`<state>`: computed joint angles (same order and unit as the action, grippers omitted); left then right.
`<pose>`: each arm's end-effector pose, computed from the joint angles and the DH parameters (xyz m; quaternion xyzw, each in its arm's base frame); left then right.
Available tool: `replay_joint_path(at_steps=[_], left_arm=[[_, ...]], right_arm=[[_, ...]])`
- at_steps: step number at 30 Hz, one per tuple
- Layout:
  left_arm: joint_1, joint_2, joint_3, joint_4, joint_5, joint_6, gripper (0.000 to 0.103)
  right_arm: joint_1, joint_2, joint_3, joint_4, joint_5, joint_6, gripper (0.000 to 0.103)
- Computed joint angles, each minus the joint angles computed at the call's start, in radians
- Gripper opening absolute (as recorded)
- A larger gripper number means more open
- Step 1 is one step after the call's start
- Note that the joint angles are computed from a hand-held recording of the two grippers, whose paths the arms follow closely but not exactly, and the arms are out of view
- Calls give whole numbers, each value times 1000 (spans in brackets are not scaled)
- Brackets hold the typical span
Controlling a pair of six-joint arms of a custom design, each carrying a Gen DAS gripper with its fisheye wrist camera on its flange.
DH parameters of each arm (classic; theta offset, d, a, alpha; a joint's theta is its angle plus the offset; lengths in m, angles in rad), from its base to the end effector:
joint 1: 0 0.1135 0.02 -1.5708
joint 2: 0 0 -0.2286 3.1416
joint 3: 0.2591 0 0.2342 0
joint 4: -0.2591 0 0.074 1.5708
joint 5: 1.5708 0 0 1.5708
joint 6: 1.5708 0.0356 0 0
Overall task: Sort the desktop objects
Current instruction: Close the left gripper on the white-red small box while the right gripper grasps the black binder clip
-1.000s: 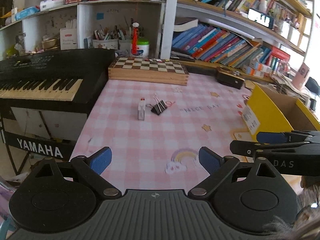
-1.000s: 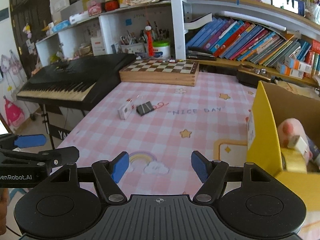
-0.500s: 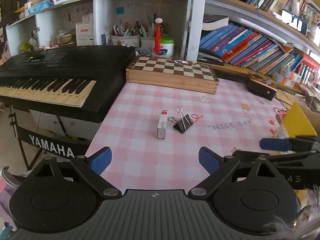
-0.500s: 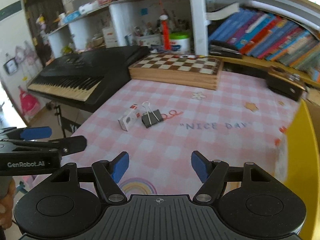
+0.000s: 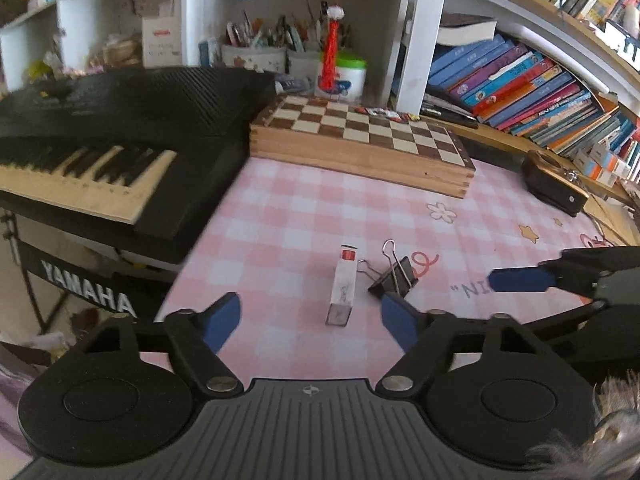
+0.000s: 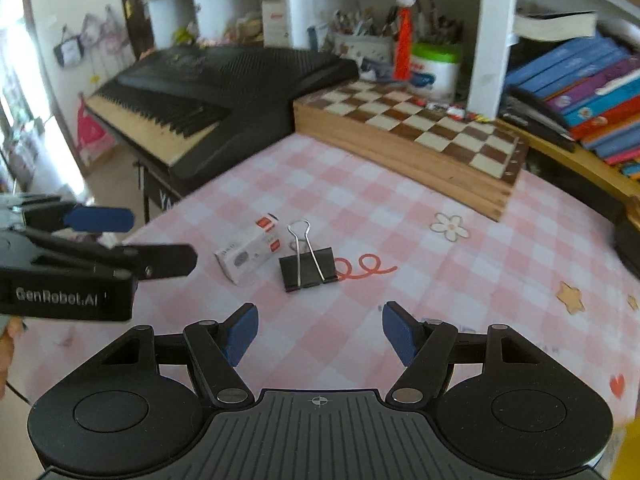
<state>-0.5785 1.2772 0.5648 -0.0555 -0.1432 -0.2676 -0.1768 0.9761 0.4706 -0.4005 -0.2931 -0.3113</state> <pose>0.2062 -0.1286 0.1539 0.1145 0.9114 -0.1000 0.3824 0.1846 -0.0225 0.1607 -0.1104 0.9298 0.0559 0.3466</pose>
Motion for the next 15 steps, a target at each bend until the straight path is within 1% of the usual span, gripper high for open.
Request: replay_joint_path(at_steps=[2, 3, 4, 6, 7, 9, 10, 11, 12, 14, 15], left_arm=[[12, 85, 41, 32, 29, 13, 62], [13, 117, 58, 43, 35, 20, 58], [14, 160, 82, 52, 46, 33, 55], [14, 225, 123, 55, 59, 57, 46], [12, 253, 141, 53, 61, 65, 44], [12, 293, 167, 50, 66, 72, 35], [15, 310, 177, 50, 72, 72, 33], [20, 322, 183, 53, 80, 71, 28], [25, 336, 192, 56, 91, 69, 20], [39, 355, 194, 77, 128, 59, 14], [44, 357, 189, 91, 137, 53, 13]], right_arm=[[10, 64, 4, 58, 2, -29, 70], [12, 91, 5, 83, 0, -46, 70], [12, 115, 9, 100, -7, -63, 70], [3, 160, 17, 123, -37, -95, 70], [-1, 176, 23, 129, -50, -103, 70], [-9, 214, 32, 153, -76, -124, 69], [-10, 233, 35, 169, -85, -133, 69], [-6, 252, 40, 184, -86, -136, 69], [-5, 266, 42, 200, -90, -139, 69], [-10, 294, 47, 225, -106, -142, 69], [-11, 310, 51, 238, -109, -139, 69]])
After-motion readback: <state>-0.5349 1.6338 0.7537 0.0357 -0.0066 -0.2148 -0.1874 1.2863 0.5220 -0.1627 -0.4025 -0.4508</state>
